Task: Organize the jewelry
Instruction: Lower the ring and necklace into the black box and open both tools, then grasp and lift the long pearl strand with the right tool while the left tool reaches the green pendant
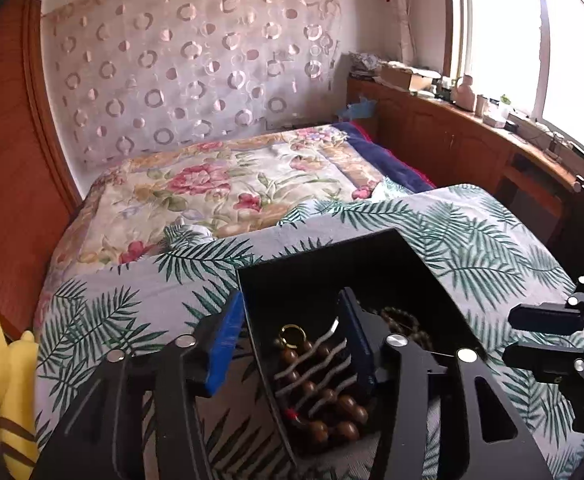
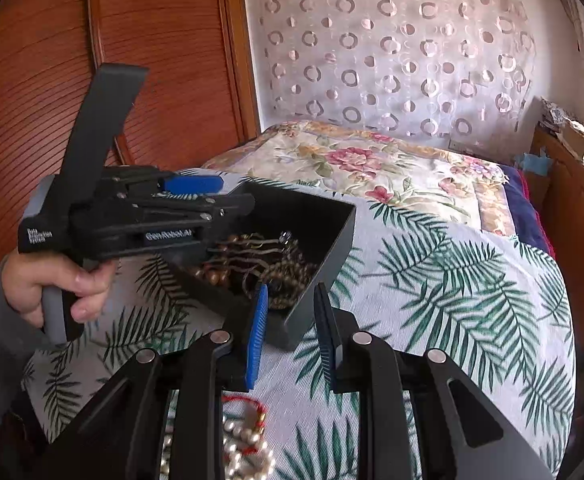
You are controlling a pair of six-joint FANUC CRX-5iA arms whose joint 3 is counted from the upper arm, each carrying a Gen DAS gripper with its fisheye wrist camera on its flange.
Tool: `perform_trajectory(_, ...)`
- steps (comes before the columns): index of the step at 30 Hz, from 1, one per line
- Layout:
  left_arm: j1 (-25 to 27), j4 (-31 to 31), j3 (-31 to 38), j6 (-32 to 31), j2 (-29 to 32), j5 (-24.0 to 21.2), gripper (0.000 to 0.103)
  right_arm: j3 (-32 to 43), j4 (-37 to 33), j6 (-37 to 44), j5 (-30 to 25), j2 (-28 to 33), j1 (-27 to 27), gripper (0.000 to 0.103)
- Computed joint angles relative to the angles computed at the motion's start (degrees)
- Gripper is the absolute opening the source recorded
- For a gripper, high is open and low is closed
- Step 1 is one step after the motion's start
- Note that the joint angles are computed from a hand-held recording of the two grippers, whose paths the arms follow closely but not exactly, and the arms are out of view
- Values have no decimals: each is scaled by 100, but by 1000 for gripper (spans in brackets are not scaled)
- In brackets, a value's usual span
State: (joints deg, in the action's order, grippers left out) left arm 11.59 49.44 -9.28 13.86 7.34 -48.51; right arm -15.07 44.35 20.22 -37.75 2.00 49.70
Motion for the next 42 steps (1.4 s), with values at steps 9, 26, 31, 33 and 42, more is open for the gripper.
perform_trajectory(9,485,665,-832,-843,-680,-448,74,-483,-50,-158,-114,-305,356,26)
perform_trajectory(26,1510,513,-1756,-1381,-1293,-1187,81,-713,-657,10,-489,-416,645,26)
perform_trajectory(31,1644,439,-1809,-1349,-1310,-1280,81,-564,-847,249,-581,-281,669,26)
perform_trajectory(33,1662,414,-1835,-1374,-1335,-1292,81,-550,-850,251,-573,-263,668,25)
perform_trajectory(42,1677,279,-1856,-1286,-1311,-1306,81,-635,-740,189,-449,-337,706,8)
